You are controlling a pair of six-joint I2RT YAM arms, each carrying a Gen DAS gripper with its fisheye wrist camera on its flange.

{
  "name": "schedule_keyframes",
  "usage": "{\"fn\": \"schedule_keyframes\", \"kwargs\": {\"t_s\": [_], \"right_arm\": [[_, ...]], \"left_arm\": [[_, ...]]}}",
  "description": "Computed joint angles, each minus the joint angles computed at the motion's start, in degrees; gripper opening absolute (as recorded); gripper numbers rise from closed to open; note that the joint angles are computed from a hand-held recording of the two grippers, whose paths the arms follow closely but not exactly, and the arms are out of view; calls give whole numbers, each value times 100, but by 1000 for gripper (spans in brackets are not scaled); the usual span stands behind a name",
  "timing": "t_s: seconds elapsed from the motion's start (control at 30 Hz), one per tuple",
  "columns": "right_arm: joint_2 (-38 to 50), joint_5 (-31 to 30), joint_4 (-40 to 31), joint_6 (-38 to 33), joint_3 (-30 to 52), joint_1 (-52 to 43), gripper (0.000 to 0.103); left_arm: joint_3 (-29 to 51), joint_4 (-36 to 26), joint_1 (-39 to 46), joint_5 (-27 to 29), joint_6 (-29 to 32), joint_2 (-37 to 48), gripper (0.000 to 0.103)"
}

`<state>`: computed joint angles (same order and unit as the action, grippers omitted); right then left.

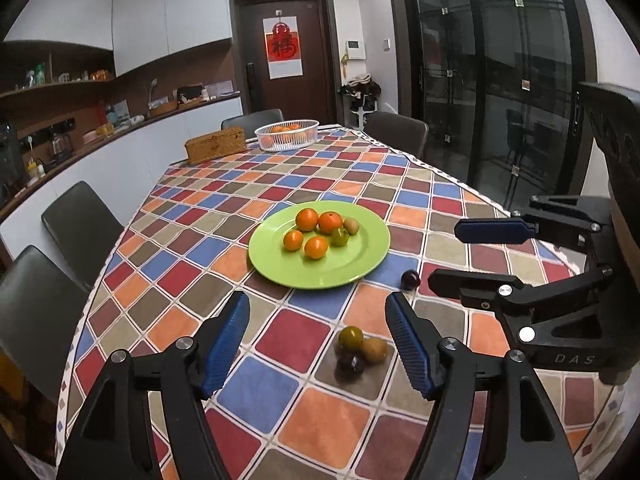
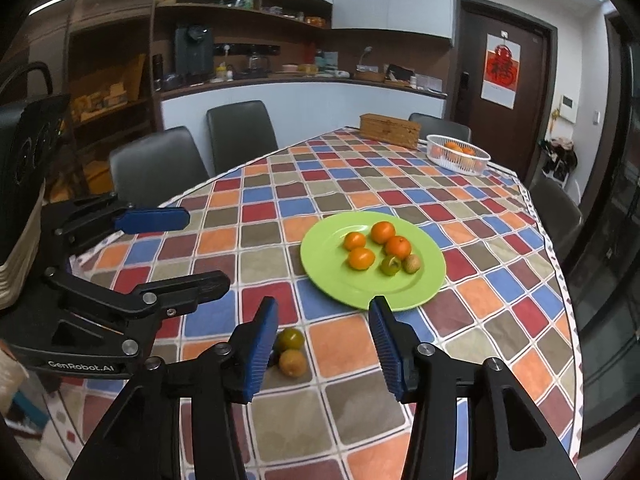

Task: Organize fruits
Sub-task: 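Move both open grippers back toward the remaining fruits on the tablecloth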

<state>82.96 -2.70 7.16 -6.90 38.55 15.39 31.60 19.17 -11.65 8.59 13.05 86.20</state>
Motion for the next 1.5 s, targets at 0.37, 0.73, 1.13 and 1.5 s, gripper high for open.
{"fn": "schedule_keyframes", "kwargs": {"t_s": [0.37,0.73,1.13,1.5], "right_arm": [[114,364,560,-732,-576,398,48],[1107,146,675,-1427,-348,414,48],[2054,-149,815,-1719,118,220,44],[2477,-335,729,-1877,436,127,38]], "left_arm": [[-647,1186,-103,-26,795,479,69],[-206,1137,-61,306,1341,1517,50],[630,485,43,568,1414,2464,42],[1105,188,-55,431,1488,2896,38]]}}
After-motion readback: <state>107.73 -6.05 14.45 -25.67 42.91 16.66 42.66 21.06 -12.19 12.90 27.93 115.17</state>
